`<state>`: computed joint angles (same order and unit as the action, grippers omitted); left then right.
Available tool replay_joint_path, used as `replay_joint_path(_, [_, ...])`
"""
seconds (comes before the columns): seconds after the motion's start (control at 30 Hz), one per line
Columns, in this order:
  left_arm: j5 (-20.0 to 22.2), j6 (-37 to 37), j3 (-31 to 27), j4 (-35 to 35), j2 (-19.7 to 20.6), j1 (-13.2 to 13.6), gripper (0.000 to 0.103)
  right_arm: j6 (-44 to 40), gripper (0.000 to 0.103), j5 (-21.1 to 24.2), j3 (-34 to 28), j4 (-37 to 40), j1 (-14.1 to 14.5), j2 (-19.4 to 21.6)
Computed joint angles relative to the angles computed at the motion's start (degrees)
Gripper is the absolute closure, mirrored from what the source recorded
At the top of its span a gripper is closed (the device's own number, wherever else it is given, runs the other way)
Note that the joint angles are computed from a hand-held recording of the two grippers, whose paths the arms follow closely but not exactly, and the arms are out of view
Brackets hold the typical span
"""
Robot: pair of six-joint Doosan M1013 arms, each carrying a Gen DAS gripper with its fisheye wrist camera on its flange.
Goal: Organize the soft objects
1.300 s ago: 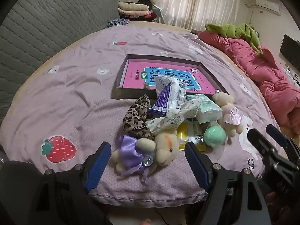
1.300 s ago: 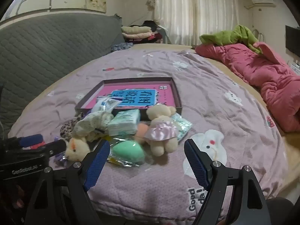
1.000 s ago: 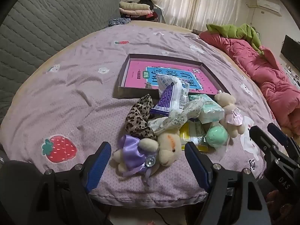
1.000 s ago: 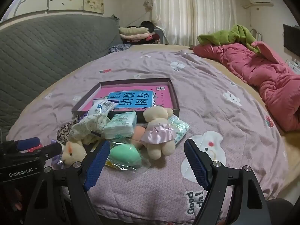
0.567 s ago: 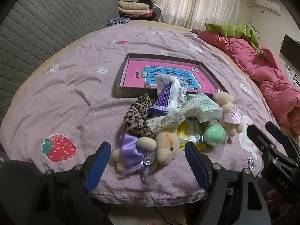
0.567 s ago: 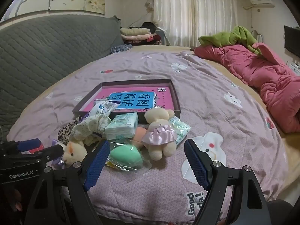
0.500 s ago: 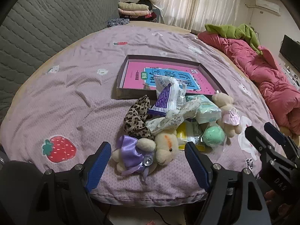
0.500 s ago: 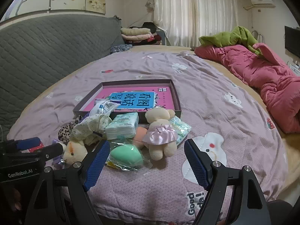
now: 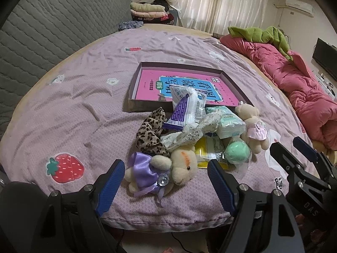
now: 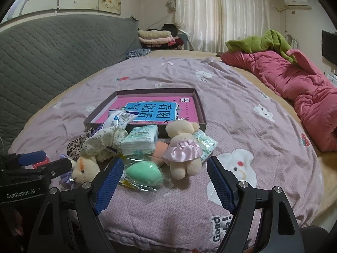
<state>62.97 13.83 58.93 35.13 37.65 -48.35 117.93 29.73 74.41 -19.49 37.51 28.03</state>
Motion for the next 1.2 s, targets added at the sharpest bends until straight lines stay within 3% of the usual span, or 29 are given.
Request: replay_joint_path(1.2, [-0.1, -0.2, 0.8, -2.1, -0.6, 0.4, 0.023, -2.4, 0.021, -0.6, 0.3, 1.8, 0.0, -0.3])
